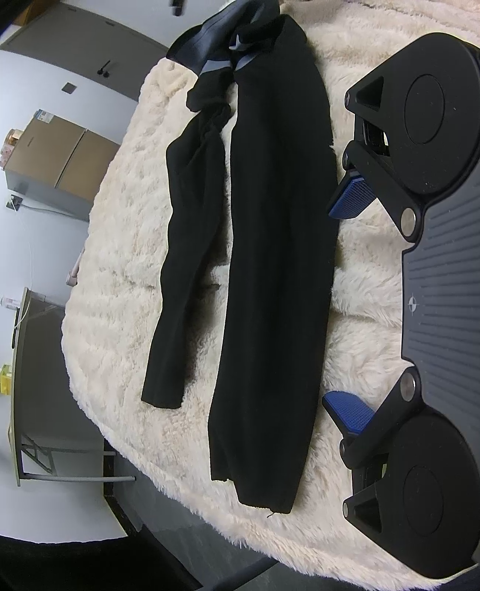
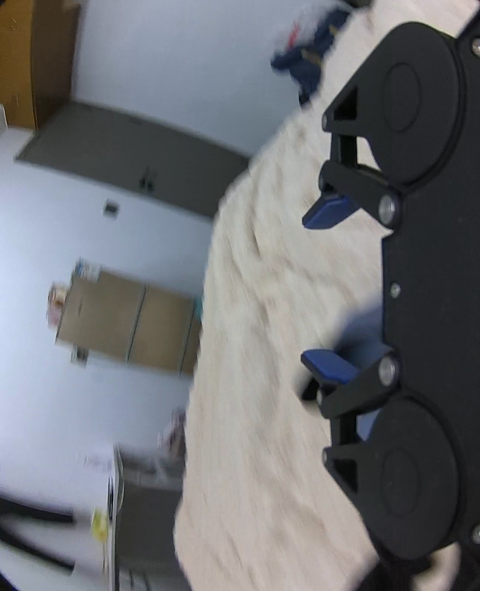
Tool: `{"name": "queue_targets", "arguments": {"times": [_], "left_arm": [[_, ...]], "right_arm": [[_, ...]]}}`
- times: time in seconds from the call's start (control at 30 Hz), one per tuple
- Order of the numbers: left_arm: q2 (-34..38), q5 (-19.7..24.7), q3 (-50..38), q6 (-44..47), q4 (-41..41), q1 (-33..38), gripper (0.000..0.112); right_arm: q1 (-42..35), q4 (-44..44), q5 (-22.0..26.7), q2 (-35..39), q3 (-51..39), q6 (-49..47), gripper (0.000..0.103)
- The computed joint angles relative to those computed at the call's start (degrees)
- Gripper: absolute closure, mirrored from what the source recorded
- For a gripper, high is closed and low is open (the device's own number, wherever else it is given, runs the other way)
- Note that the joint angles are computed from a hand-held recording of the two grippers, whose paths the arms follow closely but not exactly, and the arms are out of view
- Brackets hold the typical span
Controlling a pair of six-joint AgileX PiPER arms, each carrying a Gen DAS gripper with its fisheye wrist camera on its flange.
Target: Fold clothes
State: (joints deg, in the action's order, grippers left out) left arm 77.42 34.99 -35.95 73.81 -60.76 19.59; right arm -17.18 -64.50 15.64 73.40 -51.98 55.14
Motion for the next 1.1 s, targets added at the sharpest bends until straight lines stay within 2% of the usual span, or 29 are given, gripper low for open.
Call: {"name": "queue_targets", "arguments": {"times": [0.07,0.13,0.2,0.27,0.33,0.57,0.73,0.9,1.03,1.1], "left_arm": [[-0.21,0.48,0.05,0.29,-0.14,0.37,0.014],[-0.56,1.35,0.16,0.90,-0.65,1.11,0.014],[-0.81,2.20,0.26,1.42,-1.15,1.91,0.014],[-0.96,3.38,0.23,2.00,-1.70,2.97,0.014],[-0.94,3.89,0.08,2.17,-1.99,3.32,0.014],[-0.46,4.95,-0.41,2.69,-2.78,3.70,0.014],[-0.40,4.96,-0.42,2.99,-2.73,3.45,0.014],[-0.53,4.83,-0.31,3.07,-2.67,3.43,0.014],[-0.63,5.09,-0.25,3.21,-2.86,3.82,0.014],[-0.72,5.09,-0.19,3.15,-2.80,3.87,0.014]], "right_arm": [[3.70,-9.27,0.29,-4.52,7.82,11.46,0.028],[11.81,-18.34,3.17,-10.42,18.26,22.92,0.028],[21.99,-26.33,10.21,-11.89,25.23,34.37,0.025],[30.59,-31.48,17.24,-9.85,29.72,44.99,0.025],[34.91,-31.97,20.61,-8.26,31.84,50.06,0.025],[38.67,-26.57,22.60,-7.39,30.03,45.52,0.015],[40.35,-27.54,23.14,-9.30,31.01,44.77,0.015],[42.30,-28.34,21.50,-8.51,30.98,41.46,0.015],[43.07,-24.71,21.60,-4.00,28.98,34.60,0.014],[42.94,-25.36,21.46,-4.03,29.31,35.28,0.014]]}}
